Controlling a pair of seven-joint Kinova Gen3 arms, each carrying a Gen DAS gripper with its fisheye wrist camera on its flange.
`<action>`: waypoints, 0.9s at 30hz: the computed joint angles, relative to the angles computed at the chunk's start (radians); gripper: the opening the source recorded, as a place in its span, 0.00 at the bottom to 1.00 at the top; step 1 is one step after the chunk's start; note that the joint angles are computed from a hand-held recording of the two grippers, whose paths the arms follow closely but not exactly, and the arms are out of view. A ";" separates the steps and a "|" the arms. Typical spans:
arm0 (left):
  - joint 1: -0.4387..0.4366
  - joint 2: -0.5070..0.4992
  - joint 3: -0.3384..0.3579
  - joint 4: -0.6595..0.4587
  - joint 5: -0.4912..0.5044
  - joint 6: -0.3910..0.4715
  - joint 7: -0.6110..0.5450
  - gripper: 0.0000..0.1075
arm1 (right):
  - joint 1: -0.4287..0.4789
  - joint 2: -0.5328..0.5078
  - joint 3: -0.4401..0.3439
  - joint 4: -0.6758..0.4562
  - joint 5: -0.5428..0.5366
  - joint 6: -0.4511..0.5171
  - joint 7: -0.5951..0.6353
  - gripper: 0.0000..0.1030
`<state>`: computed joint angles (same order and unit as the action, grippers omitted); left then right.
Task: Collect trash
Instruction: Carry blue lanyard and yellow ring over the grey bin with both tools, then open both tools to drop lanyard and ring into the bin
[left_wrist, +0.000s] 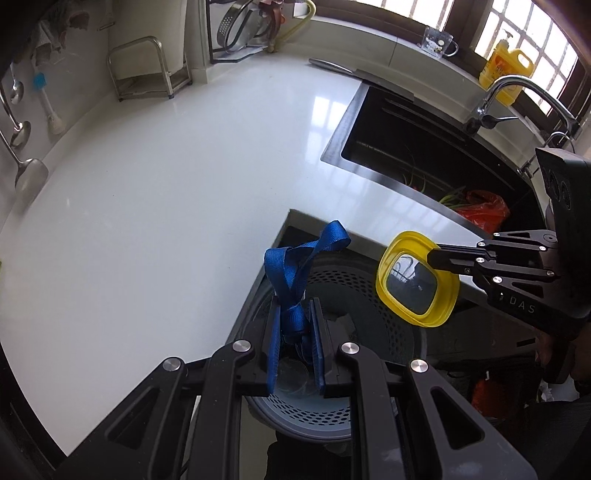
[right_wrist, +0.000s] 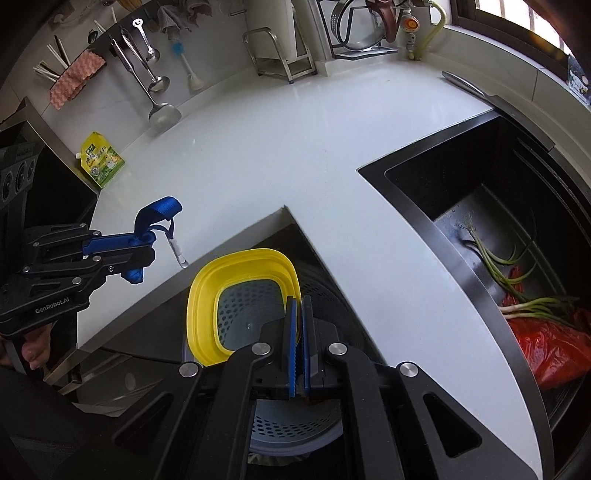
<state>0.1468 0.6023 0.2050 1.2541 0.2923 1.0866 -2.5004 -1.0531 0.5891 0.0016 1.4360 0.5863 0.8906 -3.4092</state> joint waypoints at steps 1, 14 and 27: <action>0.006 0.007 -0.003 -0.002 -0.008 0.009 0.003 0.14 | 0.002 0.008 -0.006 0.000 -0.009 -0.008 -0.003 0.02; 0.056 0.038 -0.019 0.030 -0.092 0.021 0.015 0.14 | 0.003 0.099 -0.014 -0.062 -0.147 -0.028 0.071 0.02; 0.088 0.080 -0.032 0.019 -0.135 0.021 0.066 0.50 | 0.030 0.136 -0.008 -0.101 -0.227 -0.017 0.152 0.32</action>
<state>0.2348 0.6821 0.1731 1.2728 0.1574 1.1072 -2.4347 -1.0231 0.7246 -0.0059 1.3348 0.3592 0.8741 -3.2574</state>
